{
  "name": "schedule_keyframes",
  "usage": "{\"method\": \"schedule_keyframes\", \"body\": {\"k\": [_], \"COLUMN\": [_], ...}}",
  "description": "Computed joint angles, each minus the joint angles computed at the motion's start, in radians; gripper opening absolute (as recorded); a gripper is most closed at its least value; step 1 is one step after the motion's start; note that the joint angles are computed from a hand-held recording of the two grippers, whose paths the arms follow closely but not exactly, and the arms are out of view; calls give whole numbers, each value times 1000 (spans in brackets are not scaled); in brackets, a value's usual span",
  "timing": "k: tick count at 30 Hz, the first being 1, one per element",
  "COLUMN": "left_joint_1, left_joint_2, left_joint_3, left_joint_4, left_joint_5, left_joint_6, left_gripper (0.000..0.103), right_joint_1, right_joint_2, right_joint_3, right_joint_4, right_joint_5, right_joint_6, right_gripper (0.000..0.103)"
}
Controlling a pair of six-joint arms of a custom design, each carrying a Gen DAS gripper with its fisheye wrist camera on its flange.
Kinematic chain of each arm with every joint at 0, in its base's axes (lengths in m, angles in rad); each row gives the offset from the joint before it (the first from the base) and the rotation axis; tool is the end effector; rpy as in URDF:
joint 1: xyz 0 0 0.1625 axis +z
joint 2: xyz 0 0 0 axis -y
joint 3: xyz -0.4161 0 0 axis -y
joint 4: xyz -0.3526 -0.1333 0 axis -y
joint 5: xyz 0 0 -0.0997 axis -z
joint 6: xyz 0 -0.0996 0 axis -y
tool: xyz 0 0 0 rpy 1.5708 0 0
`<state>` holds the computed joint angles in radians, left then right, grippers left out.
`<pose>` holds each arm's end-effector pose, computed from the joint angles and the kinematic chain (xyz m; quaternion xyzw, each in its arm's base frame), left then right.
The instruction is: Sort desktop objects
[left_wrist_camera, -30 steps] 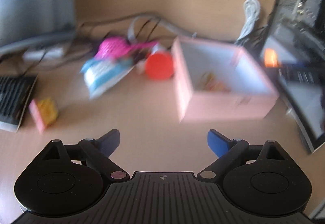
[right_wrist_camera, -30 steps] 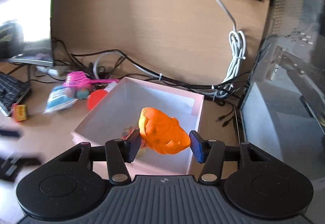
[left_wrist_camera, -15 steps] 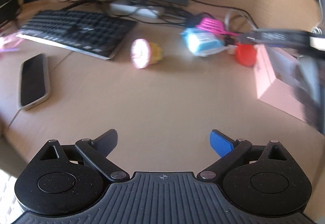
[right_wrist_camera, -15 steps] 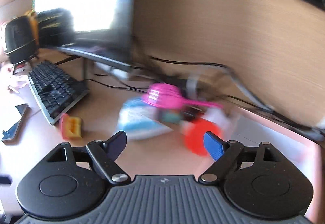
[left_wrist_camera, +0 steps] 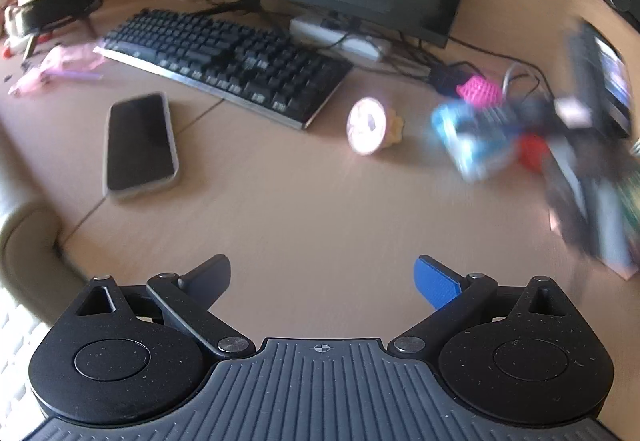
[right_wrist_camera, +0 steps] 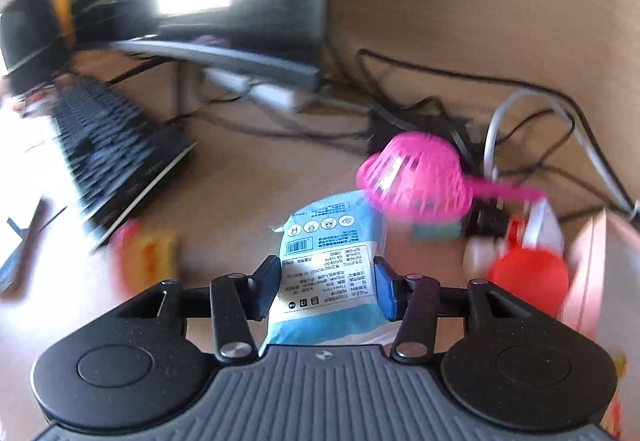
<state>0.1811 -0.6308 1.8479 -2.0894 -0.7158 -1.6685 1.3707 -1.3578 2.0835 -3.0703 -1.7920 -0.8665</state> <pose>-0.4469 -0.2937 -0.0370 0.0217 0.8665 -0.3762 0.3274 0.0116 -0.5033 0.3354 0.2617 -0.8834 0.2710 0.2787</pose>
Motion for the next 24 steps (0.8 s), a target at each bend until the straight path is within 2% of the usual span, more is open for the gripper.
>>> {"method": "schedule_keyframes", "body": {"k": [3, 7, 10, 15, 17, 19, 21, 24], "left_joint_1": [44, 134, 214, 292, 301, 302, 300, 288], "left_joint_2": [22, 78, 133, 198, 219, 237, 251, 263], "left_joint_3": [-2, -42, -119, -241, -276, -314, -339, -358], "left_joint_4": [-115, -317, -408, -351, -311, -240, -185, -146], "left_joint_5": [66, 112, 122, 134, 143, 161, 176, 183], "left_joint_6": [133, 355, 454, 444, 443, 435, 438, 484], "left_gripper": [101, 101, 101, 99, 87, 70, 65, 64], "right_joint_1": [-57, -185, -272, -360, -390, -434, -467, -511], "right_joint_2": [-165, -402, -516, -607, -648, -699, -733, -772], "right_joint_3": [112, 243, 295, 309, 305, 310, 312, 314], "right_joint_4": [99, 196, 187, 174, 196, 218, 234, 252], "right_joint_5": [47, 119, 163, 220, 255, 300, 328, 364], "right_joint_6": [-24, -96, -148, -172, -166, -170, -173, -172], "right_gripper": [49, 49, 46, 49, 57, 58, 60, 61]}}
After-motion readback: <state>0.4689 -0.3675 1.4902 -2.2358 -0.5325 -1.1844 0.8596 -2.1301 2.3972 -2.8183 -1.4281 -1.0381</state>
